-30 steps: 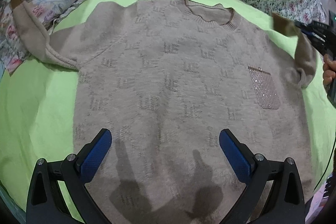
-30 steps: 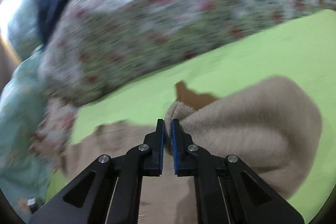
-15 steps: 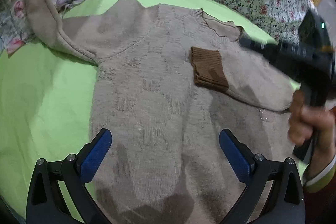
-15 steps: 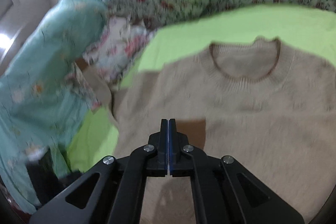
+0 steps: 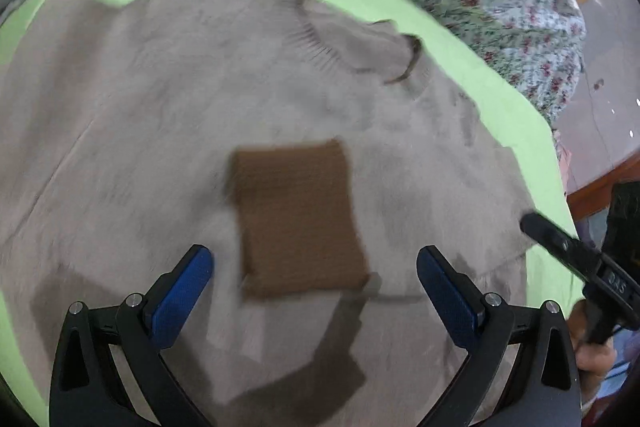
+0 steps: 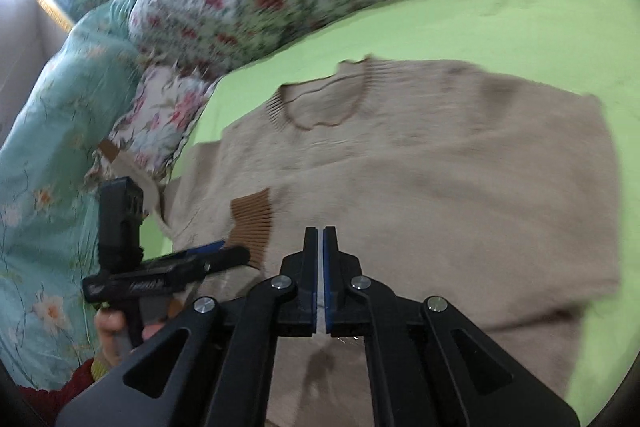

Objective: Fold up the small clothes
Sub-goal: 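Grasp the brown cuff of the other sleeve with the left tool, then lift the held sleeve and lay it across the body, open left tool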

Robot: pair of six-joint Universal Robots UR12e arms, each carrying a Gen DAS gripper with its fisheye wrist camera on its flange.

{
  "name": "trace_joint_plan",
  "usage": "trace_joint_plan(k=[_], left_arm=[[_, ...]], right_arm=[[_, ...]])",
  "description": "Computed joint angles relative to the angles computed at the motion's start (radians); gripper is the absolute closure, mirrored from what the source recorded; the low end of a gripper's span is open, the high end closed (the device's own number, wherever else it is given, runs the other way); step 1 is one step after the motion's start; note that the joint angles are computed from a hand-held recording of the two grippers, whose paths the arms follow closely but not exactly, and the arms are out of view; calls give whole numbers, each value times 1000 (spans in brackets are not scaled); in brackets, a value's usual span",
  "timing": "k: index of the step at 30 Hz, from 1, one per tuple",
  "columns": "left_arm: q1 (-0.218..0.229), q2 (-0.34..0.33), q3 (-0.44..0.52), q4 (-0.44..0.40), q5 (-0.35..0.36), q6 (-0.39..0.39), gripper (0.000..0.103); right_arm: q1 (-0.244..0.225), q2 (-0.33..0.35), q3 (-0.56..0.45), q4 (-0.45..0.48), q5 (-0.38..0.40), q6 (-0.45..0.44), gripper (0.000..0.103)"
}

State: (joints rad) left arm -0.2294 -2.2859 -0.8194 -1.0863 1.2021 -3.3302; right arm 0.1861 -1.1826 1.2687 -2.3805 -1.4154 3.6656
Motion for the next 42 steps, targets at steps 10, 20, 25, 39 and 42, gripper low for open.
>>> trace_joint_plan(k=[10,20,25,39,42], left_arm=[[12,56,-90,195,32,2,95],[60,122,-207,254,83,-79,95],[69,134,-237,236,71,-95,95],[61,121,-216,189,103,-61,94],[65,132,-236,217,93,-56,92]], right_arm=[[-19,-104,132,-87,-130,115,37],[-49,-103,133,-42,-225,128,31],[-72,-48,79,76,-185,96,31],[-47,-20,4,255,-376,66,93],[-11,-36,24,143,-404,22,87]])
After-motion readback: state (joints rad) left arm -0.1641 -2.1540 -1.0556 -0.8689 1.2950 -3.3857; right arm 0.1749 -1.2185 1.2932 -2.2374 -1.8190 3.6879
